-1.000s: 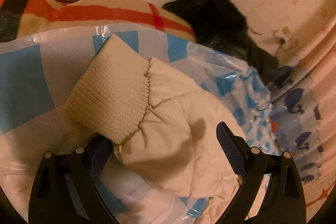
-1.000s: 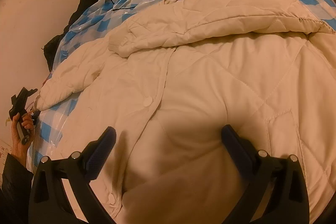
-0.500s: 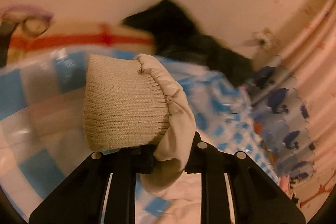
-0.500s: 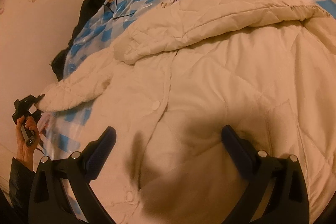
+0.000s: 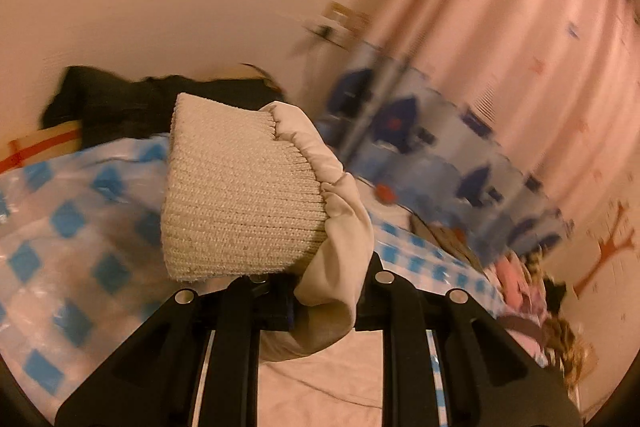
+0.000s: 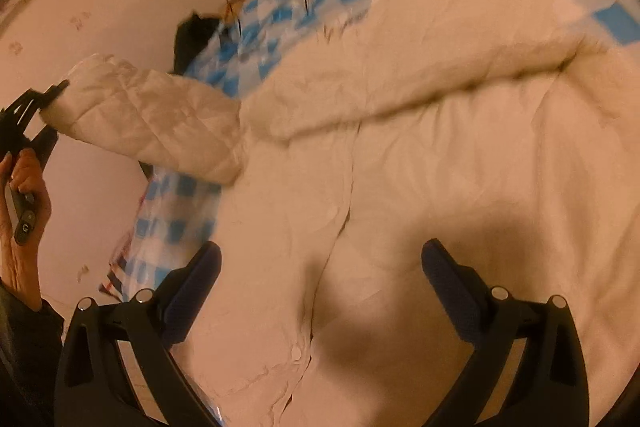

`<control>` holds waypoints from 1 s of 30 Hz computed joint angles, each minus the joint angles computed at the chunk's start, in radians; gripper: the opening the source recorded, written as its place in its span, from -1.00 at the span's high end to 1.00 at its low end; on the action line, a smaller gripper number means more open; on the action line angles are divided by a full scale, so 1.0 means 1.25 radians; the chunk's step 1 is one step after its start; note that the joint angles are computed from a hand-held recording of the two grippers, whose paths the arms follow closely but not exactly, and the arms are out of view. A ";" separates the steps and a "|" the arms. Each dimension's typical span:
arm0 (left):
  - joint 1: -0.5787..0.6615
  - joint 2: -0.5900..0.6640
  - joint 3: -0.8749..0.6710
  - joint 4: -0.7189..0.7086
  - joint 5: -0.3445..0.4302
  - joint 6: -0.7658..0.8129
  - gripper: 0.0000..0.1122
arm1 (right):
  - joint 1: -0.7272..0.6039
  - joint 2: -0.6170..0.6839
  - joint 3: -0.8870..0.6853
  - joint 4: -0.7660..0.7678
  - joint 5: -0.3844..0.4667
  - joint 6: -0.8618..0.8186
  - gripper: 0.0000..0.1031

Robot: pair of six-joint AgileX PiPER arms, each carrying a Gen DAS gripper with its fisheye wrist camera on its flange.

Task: Fold large clothes
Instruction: 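Carry the knit cuff across the jacket body and lay it down with the left tool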

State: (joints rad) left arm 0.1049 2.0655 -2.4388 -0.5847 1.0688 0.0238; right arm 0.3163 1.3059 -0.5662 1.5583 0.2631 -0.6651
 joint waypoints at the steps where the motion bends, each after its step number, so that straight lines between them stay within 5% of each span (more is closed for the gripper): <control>1: -0.027 -0.014 0.022 0.009 -0.012 0.001 0.72 | -0.036 -0.038 0.015 -0.033 0.009 0.027 -0.87; 9: -0.324 -0.008 0.104 0.173 -0.090 -0.019 0.73 | -0.607 -0.259 0.130 -0.152 0.307 0.055 -0.87; 15: -0.483 0.102 0.113 0.271 -0.124 -0.029 0.73 | -1.026 -0.198 0.149 -0.161 0.620 -0.096 -0.87; 25: -0.596 0.324 0.068 0.392 -0.131 -0.077 0.72 | -1.175 -0.107 0.155 -0.160 0.720 -0.181 -0.87; 28: -0.624 0.383 0.002 0.434 -0.088 -0.074 0.45 | -1.170 -0.107 0.158 -0.158 0.723 -0.187 -0.87; 30: -0.653 0.387 0.003 0.472 -0.090 -0.066 0.01 | -1.162 -0.103 0.160 -0.154 0.723 -0.192 -0.87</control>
State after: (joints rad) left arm -0.7111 2.5496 -2.4347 0.0056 0.9562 -0.0583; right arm -1.1367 1.1766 -0.3663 1.3661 1.1670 -0.9046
